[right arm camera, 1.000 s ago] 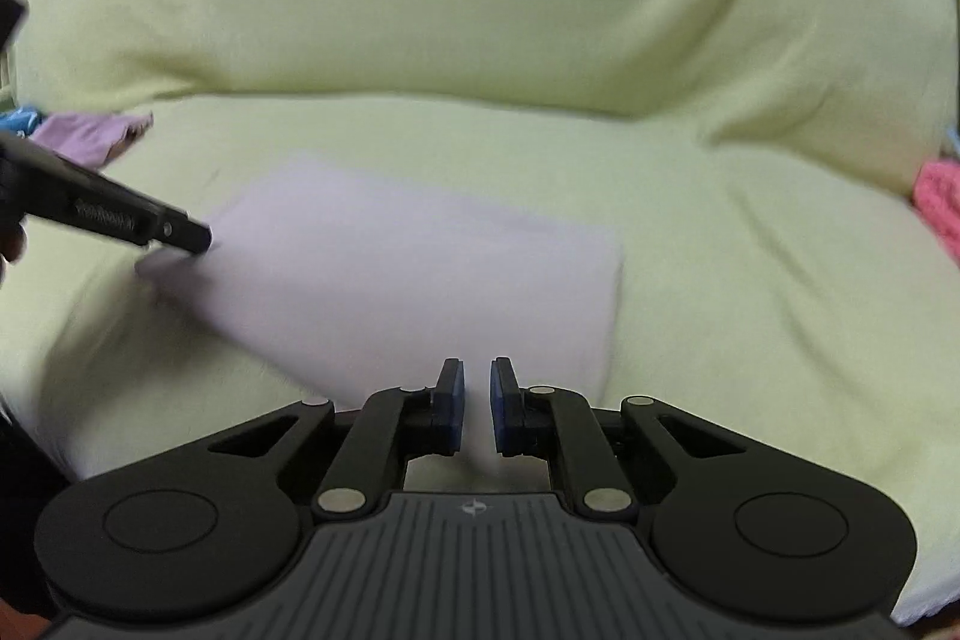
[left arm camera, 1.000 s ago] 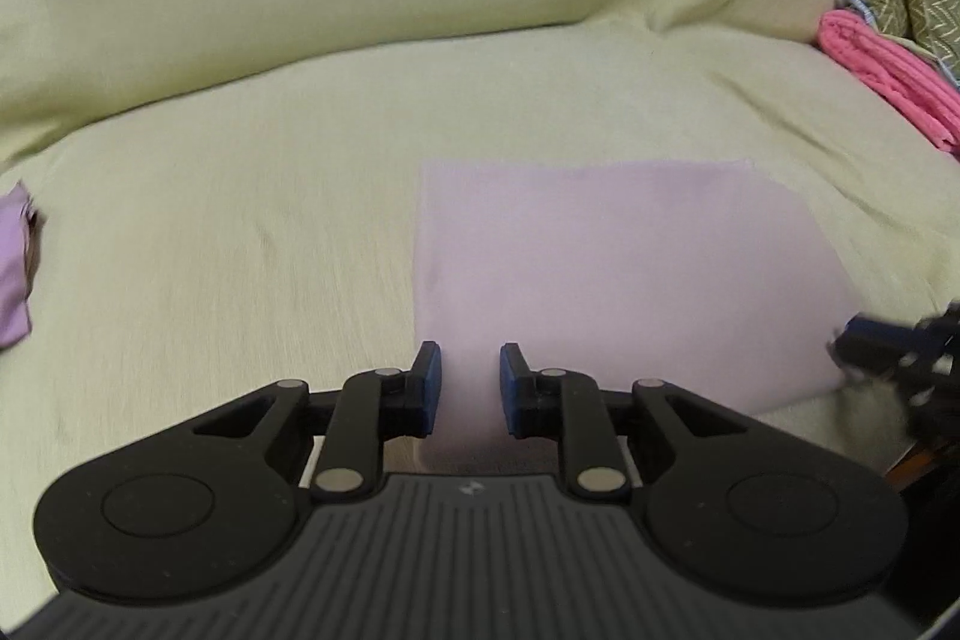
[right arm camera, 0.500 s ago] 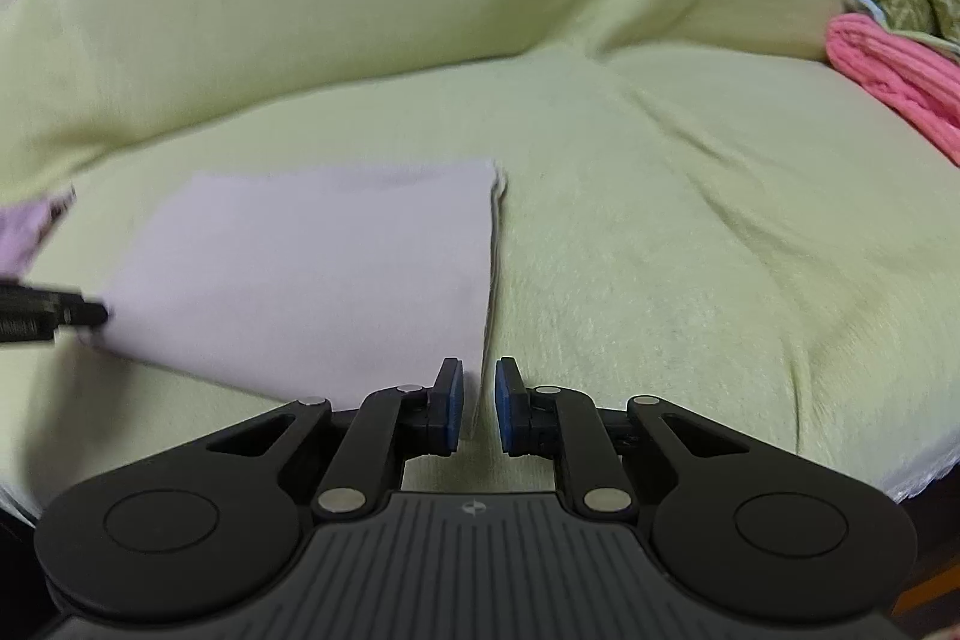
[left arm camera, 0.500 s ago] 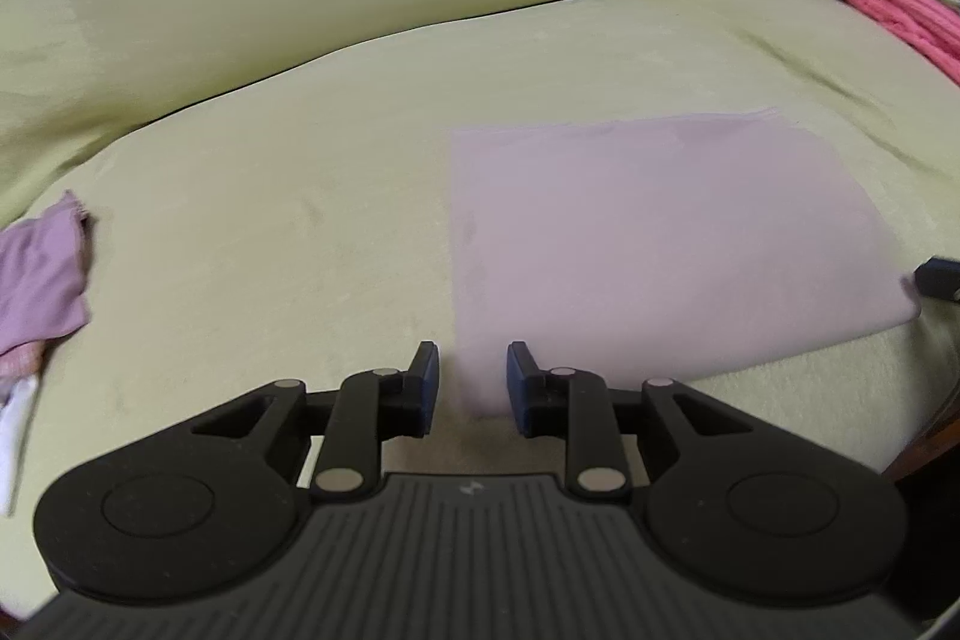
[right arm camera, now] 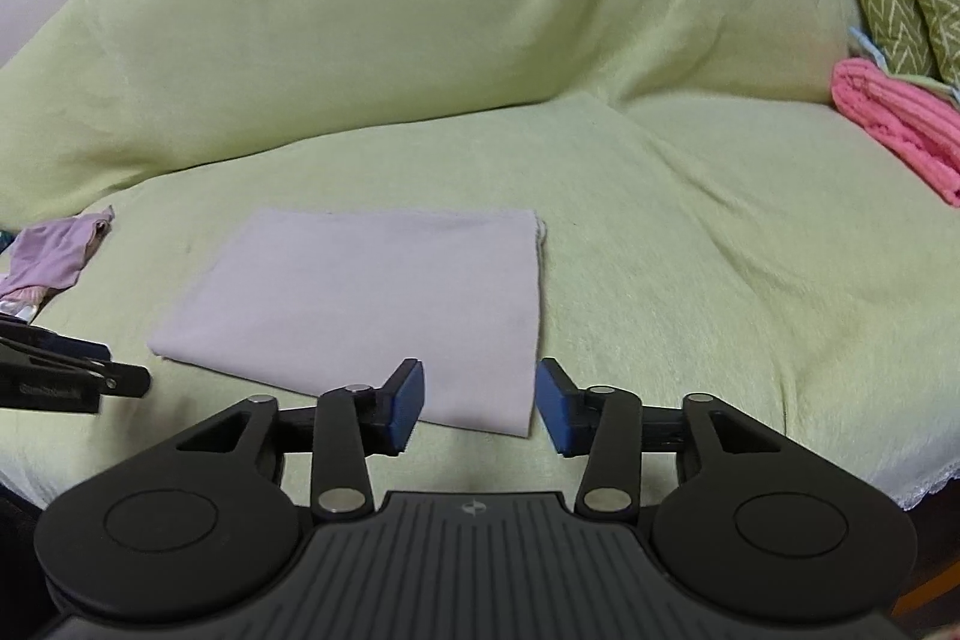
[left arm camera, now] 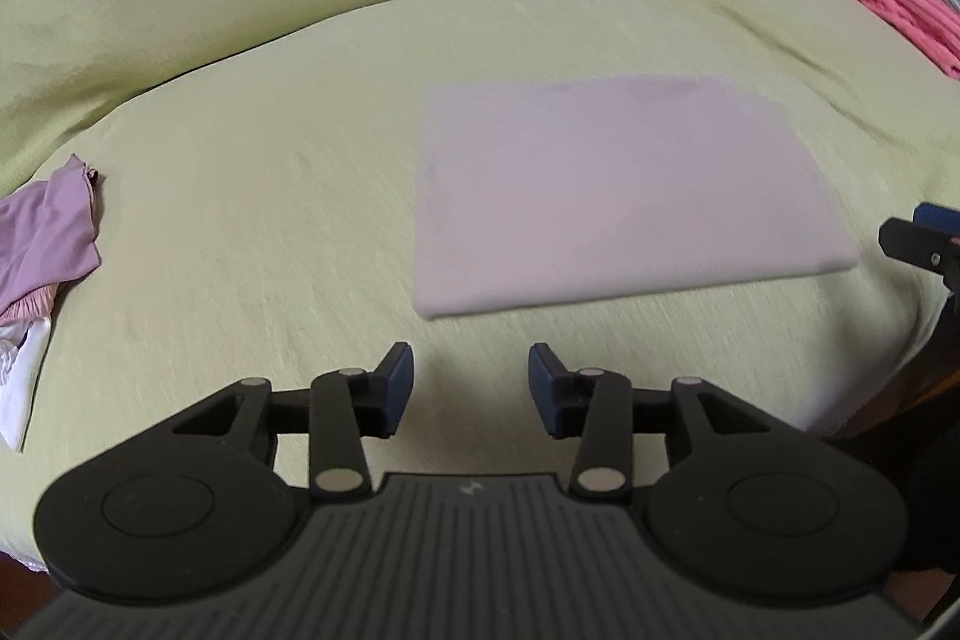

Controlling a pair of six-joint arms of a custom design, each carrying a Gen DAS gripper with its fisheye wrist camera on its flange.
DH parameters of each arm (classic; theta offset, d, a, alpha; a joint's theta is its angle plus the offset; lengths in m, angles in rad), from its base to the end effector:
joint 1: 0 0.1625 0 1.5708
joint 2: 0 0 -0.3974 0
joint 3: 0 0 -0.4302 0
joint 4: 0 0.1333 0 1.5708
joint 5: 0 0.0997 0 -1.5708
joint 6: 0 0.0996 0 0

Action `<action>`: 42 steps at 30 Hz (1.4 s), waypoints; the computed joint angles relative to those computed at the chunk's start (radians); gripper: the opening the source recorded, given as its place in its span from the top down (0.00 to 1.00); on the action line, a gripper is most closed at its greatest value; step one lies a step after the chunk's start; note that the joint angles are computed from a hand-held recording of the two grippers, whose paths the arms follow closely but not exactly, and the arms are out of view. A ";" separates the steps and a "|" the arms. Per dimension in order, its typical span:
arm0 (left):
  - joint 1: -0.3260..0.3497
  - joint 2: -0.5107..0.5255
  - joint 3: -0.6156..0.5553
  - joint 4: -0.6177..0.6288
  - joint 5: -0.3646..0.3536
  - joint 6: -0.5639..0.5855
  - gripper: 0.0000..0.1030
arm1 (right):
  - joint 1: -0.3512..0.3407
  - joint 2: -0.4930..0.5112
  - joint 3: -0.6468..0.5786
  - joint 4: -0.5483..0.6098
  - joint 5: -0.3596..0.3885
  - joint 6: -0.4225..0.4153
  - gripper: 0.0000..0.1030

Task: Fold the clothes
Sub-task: 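Open both grippers and pull them back from the folded beige top, then grasp the folded top's edge with the left gripper while the right gripper grasps beside it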

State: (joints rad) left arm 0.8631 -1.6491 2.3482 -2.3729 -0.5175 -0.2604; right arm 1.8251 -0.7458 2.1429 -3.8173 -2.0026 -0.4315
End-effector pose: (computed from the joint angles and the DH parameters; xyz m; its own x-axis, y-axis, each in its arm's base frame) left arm -0.0946 -0.4487 0.2431 -0.5859 0.0506 -0.8088 0.5131 0.7957 -0.3219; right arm 0.2145 -0.4609 0.0236 -0.8008 -0.1986 0.5651 -0.5516 0.6123 -0.5665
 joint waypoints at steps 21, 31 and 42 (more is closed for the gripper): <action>-0.011 0.035 0.006 0.009 -0.023 0.004 0.50 | 0.029 0.021 0.022 -0.047 -0.036 -0.029 0.45; 0.137 -0.027 -0.112 0.007 -0.072 -0.026 0.40 | 0.118 0.240 -0.149 -0.146 0.001 -0.653 0.45; 0.403 0.009 -0.289 -0.035 -0.620 -0.136 0.41 | 0.116 0.554 -0.441 -0.205 0.120 -1.301 0.64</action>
